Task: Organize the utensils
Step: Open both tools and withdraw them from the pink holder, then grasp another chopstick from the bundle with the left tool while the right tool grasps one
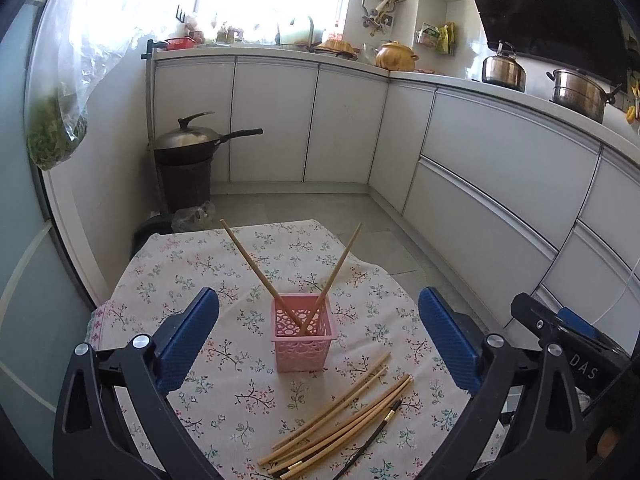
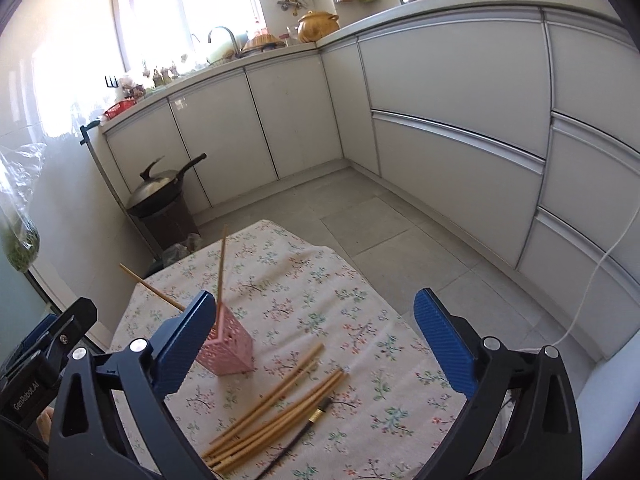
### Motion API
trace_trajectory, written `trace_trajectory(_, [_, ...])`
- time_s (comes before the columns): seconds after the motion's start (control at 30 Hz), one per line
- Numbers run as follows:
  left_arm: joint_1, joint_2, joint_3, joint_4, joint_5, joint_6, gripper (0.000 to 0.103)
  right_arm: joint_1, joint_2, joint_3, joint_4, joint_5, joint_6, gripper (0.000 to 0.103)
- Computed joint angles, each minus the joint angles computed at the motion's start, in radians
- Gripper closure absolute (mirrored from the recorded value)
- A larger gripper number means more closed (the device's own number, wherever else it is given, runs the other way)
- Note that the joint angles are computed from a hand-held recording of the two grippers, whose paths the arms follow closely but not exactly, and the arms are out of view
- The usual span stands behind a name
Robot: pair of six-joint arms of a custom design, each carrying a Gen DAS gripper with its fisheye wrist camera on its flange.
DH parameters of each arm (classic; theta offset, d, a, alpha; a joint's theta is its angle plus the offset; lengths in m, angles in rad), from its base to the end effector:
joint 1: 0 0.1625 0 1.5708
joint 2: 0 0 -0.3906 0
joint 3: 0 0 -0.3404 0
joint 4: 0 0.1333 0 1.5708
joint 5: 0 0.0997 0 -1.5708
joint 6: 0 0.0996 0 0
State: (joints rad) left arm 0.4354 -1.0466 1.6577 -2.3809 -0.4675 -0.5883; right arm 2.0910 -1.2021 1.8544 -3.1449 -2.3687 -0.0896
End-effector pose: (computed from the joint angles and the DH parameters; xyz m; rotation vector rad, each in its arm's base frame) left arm -0.4330 -0.4465 0.2811 0.4806 2.2308 -1.2119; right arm 0.3157 -0.4264 0.3576 0.2256 -2.2819 1.2909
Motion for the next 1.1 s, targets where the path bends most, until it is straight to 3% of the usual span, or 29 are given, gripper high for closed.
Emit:
trace_trajectory(0.33, [0.017, 0.044, -0.032, 0.089, -0.055, 0.002, 0.007, -0.043, -0.1, 0.086, 0.122, -0.004, 0.081, 0.007])
trace_trajectory(0.43, [0.035, 0.065, -0.054, 0.12, -0.105, 0.024, 0.007, -0.051, -0.129, 0.11, 0.168, -0.001, 0.107, 0.007])
trace_trajectory(0.53, [0.081, 0.097, -0.113, 0.209, -0.238, 0.026, 0.007, -0.067, -0.168, 0.147, 0.241, -0.001, 0.154, 0.007])
trace_trajectory(0.67, [0.171, 0.163, -0.229, 0.344, -0.508, 0.013, 0.007, -0.116, -0.228, 0.188, 0.38, 0.049, 0.251, 0.007])
trace_trajectory(0.73, [0.196, 0.195, -0.266, 0.371, -0.573, 0.012, 0.007, -0.139, -0.243, 0.196, 0.424, 0.072, 0.282, 0.007])
trace_trajectory(0.93, [0.237, 0.332, -0.421, 0.444, -0.613, 0.032, 0.007, -0.178, -0.275, 0.201, 0.457, 0.091, 0.318, 0.007])
trace_trajectory(1.1, [0.268, 0.439, -0.535, 0.525, -0.572, 0.043, 0.009, -0.215, -0.294, 0.2, 0.494, 0.123, 0.352, 0.007])
